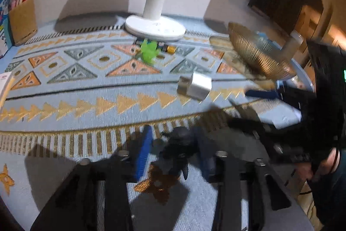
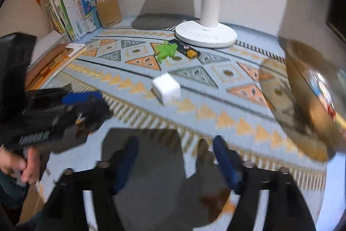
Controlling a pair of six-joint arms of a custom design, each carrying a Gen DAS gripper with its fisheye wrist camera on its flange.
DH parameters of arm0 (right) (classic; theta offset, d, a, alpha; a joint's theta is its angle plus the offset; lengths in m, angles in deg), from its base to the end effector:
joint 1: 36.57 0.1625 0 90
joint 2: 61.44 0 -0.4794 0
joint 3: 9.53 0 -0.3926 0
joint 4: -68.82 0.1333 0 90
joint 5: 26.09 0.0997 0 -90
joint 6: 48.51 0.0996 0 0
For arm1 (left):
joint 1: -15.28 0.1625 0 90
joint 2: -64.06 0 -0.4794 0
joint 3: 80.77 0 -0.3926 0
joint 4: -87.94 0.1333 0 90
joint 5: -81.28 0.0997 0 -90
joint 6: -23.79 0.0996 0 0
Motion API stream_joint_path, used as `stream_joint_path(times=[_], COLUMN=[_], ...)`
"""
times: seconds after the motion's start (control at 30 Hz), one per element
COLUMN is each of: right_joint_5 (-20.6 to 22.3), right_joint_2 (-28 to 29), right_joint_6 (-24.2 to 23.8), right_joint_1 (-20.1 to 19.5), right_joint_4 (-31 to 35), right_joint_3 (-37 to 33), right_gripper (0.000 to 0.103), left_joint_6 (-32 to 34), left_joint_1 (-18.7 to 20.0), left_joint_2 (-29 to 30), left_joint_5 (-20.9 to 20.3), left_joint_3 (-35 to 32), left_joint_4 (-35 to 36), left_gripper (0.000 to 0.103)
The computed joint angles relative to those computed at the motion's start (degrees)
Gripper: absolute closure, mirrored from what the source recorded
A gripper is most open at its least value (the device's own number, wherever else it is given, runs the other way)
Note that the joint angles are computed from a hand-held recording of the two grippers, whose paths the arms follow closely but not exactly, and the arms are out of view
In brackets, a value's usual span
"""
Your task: Organize rigid objects
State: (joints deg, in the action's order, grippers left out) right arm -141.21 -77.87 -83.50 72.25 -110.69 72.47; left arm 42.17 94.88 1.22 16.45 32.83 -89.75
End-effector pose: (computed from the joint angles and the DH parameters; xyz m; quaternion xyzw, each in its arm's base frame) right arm 0.3281 -0.6805 -0.1013 0.3919 -0.8719 0.1705 0.2391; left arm 0.0643 -0.6229 0.2728 0.1632 0.9138 -0.2940 0.2277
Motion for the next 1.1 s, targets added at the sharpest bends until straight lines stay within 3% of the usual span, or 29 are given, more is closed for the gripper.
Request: stream_joint_path(times=[0.1,0.17,0.23,0.3,0.4,0.47,0.6,0.77,0.83,0.87,0.93,1.1], right_joint_5=[0.1,0.5,1.4,2.1,1.6,2.2,2.5,-2.4,-4.4,-5.0,-4.2,-0.6], right_joint_2=[3.1,4.9,6.1,6.9,7.3,6.8,4.0,-0.8,-2.3,-3.1,-4.9,-7.7], right_joint_6=[-1.8,-1.5,-1.5,-1.0,-1.7,-2.2,0.9,2.9,2.3,2.2,3.0,4.9], right_joint_1=[0.2,0.1,-0.1,-0.3,-0.1,-0.1,-0.8,-1.5,-1.9,-2.2,-3.1,-4.6], right_joint_4=[3.4,7.1,9.2,9.8,9.6,8.5,6.3,-2.7,-7.3,-9.8,-11.9,-12.3], right_joint_3=[-6.0,-9.8,-12.1,-13.7,-14.4,-13.1,-8.3,2.2,6.2,8.3,11.5,15.5], right_gripper=[0.031,0.031,0.032,0.032,0.049,0.068,0.068,0.068,0.068,0.068,0.068,0.057], left_joint_6=[0.0,0.5,0.6,0.3,0.5,0.8,1.9,2.5,3.5,3.7,3.3,3.7], left_joint_1=[-0.1,-0.1,-0.5,-0.2,-0.3,-0.6,-1.8,-2.6,-3.2,-3.4,-3.7,-4.6], left_joint_2=[0.1,0.0,0.4,0.2,0.0,-0.1,0.0,-0.3,0.2,0.3,0.8,1.1], left_joint_5=[0.4,-0.2,1.8,0.5,0.3,0.8,3.6,3.8,4.8,5.2,5.7,6.7], left_joint_3=[-0.2,-0.1,0.2,0.0,0.0,0.2,1.2,2.4,3.0,3.2,3.2,4.3], left_joint_4=[1.9,2.2,0.5,1.3,1.8,2.2,2.1,2.3,0.7,0.1,-0.2,-1.6], left_gripper=[0.060,0.051,0.051,0.044,0.038,0.035,0.035,0.035,0.042,0.056,0.069,0.069])
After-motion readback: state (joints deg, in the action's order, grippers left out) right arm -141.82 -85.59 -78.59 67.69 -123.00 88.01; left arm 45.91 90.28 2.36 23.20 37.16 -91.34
